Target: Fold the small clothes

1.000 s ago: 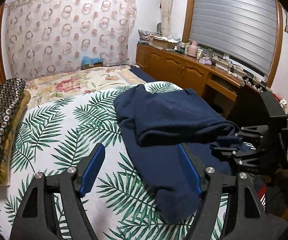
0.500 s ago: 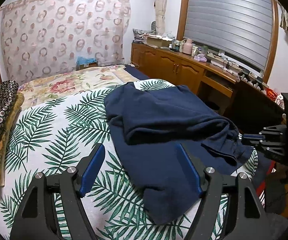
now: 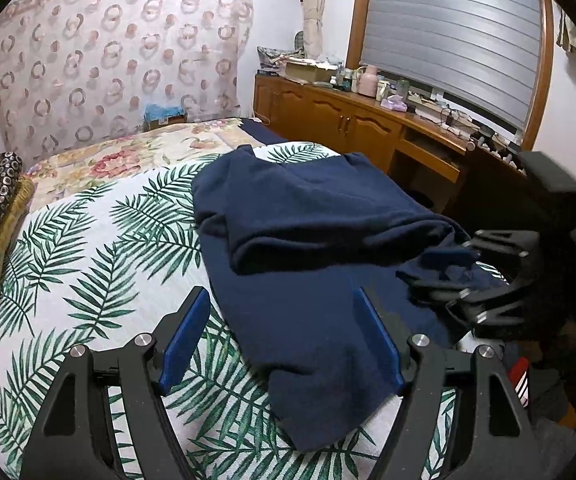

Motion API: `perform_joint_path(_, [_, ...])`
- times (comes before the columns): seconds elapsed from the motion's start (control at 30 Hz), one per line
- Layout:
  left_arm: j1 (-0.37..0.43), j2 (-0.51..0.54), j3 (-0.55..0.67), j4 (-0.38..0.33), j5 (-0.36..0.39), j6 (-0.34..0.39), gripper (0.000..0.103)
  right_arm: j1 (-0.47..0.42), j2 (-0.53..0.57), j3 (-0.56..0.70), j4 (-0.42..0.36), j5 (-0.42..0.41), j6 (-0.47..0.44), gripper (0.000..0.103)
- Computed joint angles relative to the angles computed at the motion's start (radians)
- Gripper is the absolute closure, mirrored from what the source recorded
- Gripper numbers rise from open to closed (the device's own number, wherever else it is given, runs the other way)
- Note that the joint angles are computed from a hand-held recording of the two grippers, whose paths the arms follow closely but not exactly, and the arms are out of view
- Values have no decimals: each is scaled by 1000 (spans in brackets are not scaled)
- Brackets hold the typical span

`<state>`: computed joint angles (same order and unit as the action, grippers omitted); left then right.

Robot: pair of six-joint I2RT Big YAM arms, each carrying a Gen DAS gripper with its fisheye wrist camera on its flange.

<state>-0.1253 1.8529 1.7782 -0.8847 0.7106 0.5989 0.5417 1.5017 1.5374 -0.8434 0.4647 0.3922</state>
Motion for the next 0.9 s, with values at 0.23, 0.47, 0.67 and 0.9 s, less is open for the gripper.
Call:
perform_joint_path(0.23, [-1,-7,-16,-1,2,2,28,10,-58,-74,26,60,23,99])
perform_joint_path(0.47, [-5,-14,-24,0,2,4,28,85,-148,-144,-97,260,243,99])
perform_joint_path(0.67, [-4,-19,-31,24,-3,-16,28,123,-125,-91,-206,387,287,84])
perform_joint_path(0.9, [-1,-31,-54,84,-20,-50,28,113,-106,-67,-185,447,210,53])
